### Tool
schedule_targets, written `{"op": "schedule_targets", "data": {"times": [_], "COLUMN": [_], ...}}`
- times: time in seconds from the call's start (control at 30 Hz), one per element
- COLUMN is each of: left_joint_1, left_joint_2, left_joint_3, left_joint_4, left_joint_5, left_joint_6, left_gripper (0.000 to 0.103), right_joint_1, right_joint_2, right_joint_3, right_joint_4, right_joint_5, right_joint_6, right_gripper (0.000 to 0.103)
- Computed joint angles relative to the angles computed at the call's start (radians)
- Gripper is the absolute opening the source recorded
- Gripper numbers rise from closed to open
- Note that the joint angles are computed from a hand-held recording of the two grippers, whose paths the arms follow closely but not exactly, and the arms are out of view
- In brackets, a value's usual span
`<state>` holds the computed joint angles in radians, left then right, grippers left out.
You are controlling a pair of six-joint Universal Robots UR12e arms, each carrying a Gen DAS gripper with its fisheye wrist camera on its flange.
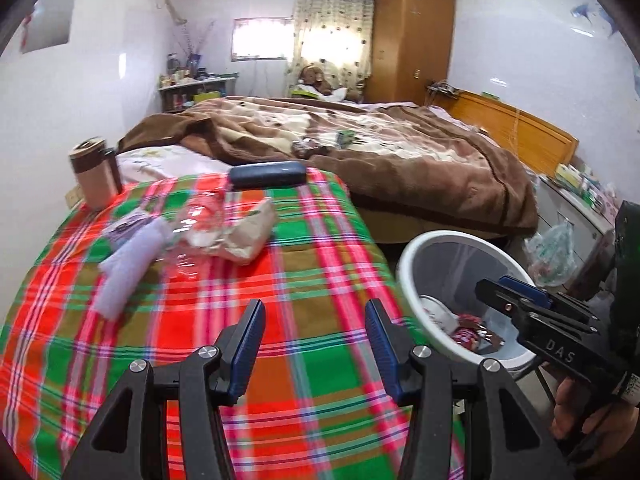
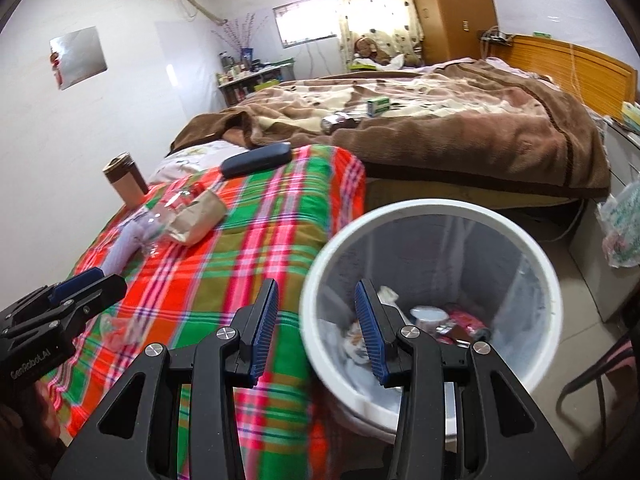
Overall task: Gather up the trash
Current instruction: 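Move both open tools back over the bed toward the paper bag and foam nets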
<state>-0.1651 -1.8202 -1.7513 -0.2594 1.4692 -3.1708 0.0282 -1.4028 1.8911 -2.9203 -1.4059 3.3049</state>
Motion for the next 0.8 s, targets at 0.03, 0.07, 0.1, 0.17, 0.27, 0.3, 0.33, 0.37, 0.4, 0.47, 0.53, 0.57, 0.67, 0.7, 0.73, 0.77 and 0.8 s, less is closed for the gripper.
{"op": "schedule_targets", "data": {"times": [0.03,0.07,0.1,0.17,0.27,0.3,0.33,0.37,0.4,0.47,0.53,0.57,0.67,0.7,0.73,0.77,0.8], "left_joint_1": [0.008,0.019,0.023,0.043,0.066,0.074,0.081,0.092,0.098,0.114,0.121,0.127,0.146,0.150,0.156,0.160,0.164], "left_joint_2": [0.003,0.007,0.009,0.015,0.019,0.020,0.021,0.022,0.022,0.021,0.018,0.017,0.013,0.010,0.006,0.003,-0.002], "left_joint_3": [-0.003,-0.009,-0.011,-0.020,-0.027,-0.030,-0.032,-0.034,-0.033,-0.033,-0.031,-0.029,-0.022,-0.019,-0.013,-0.008,-0.004], "left_joint_4": [0.000,0.000,0.000,0.001,-0.001,0.002,0.003,0.001,-0.001,-0.004,-0.007,-0.013,-0.031,-0.034,-0.040,-0.045,-0.046], "left_joint_5": [-0.003,0.003,0.012,0.022,0.033,0.040,0.045,0.045,0.042,0.052,0.075,0.071,0.052,0.048,0.042,0.040,0.038], "left_joint_6": [-0.002,-0.008,-0.012,-0.026,-0.042,-0.041,-0.043,-0.049,-0.052,-0.060,-0.055,-0.057,-0.062,-0.060,-0.057,-0.057,-0.054], "left_gripper": [0.051,0.051,0.051,0.051,0.052,0.052,0.052,0.052,0.052,0.052,0.052,0.052,0.052,0.053,0.053,0.053,0.053], "right_joint_1": [0.004,0.006,0.010,0.017,0.027,0.032,0.038,0.043,0.047,0.055,0.060,0.064,0.071,0.074,0.075,0.079,0.084], "right_joint_2": [0.004,0.006,0.010,0.017,0.031,0.035,0.041,0.047,0.053,0.064,0.071,0.078,0.091,0.099,0.105,0.110,0.116], "right_joint_3": [-0.006,-0.008,-0.013,-0.021,-0.042,-0.046,-0.055,-0.065,-0.072,-0.090,-0.099,-0.109,-0.127,-0.139,-0.147,-0.156,-0.163], "right_joint_4": [0.001,0.002,0.003,0.000,0.012,0.015,0.019,0.024,0.029,0.040,0.042,0.048,0.061,0.072,0.078,0.084,0.085], "right_joint_5": [0.003,0.006,0.006,0.013,0.024,0.024,0.024,0.025,0.029,0.035,0.040,0.042,0.052,0.059,0.063,0.057,0.052], "right_joint_6": [-0.006,-0.010,-0.016,-0.019,-0.022,-0.021,-0.022,-0.023,-0.024,-0.029,-0.030,-0.028,-0.016,-0.012,-0.010,-0.008,-0.007], "right_gripper": [0.042,0.045,0.050,0.051,0.052,0.052,0.052,0.052,0.052,0.052,0.052,0.052,0.052,0.052,0.052,0.052,0.052]}}
